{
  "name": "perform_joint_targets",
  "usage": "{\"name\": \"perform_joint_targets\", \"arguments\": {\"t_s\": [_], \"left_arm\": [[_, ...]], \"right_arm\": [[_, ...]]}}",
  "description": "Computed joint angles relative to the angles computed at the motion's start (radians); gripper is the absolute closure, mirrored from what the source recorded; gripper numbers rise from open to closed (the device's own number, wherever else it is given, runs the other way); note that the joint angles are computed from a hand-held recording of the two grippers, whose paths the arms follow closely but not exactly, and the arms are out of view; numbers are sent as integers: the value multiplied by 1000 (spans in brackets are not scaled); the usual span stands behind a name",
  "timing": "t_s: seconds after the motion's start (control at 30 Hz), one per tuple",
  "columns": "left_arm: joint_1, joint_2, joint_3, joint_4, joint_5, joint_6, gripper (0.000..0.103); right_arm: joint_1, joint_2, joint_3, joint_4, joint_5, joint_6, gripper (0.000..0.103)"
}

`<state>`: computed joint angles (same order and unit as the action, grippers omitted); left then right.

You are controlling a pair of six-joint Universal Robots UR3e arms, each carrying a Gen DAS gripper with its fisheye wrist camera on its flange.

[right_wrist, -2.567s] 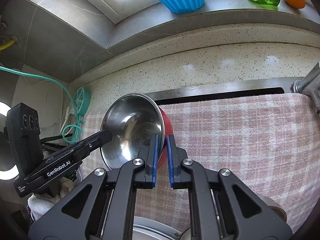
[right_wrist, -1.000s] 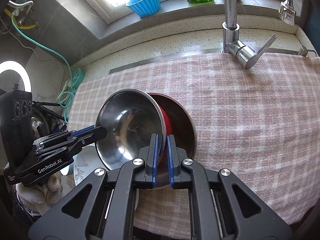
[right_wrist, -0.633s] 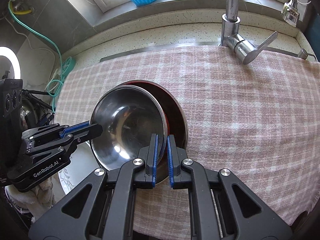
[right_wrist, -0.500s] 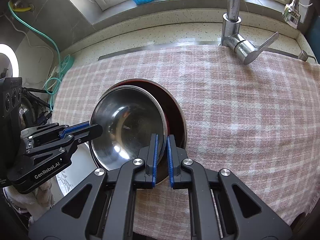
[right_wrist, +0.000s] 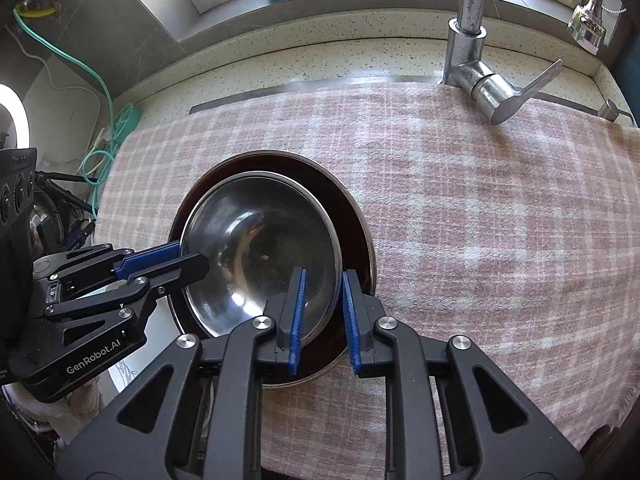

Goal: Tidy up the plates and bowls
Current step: 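Lower the red bowl into the large steel bowl and open both grippers, then move both grippers to the pale blue bowl and close on its rim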

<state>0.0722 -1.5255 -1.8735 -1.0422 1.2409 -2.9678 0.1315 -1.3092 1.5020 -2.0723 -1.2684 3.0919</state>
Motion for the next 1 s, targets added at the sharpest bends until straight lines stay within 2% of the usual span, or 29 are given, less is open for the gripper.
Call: {"name": "perform_joint_targets", "arguments": {"t_s": [0.1,0.27,0.37,0.43,0.57,0.67,0.8,1.0], "left_arm": [[-1,6,3,0,-5,2,87],[3,19,9,-12,-19,11,87],[8,37,4,-12,-22,16,85],[14,46,2,-16,-29,18,80],[27,67,1,-22,-40,22,78],[49,90,-2,-39,-62,32,70],[85,136,-10,-57,-78,47,69],[204,259,-51,-134,-138,103,49]], "right_arm": [[-4,-11,4,-10,9,1,60],[-14,-39,3,-4,39,-5,56],[-24,-59,12,-9,62,-4,43],[-29,-76,26,-22,76,3,42],[-36,-101,33,-27,96,10,41],[-35,-112,30,-30,105,16,31],[-25,-130,30,-45,109,24,29],[-3,-147,15,-49,122,34,28]]}}
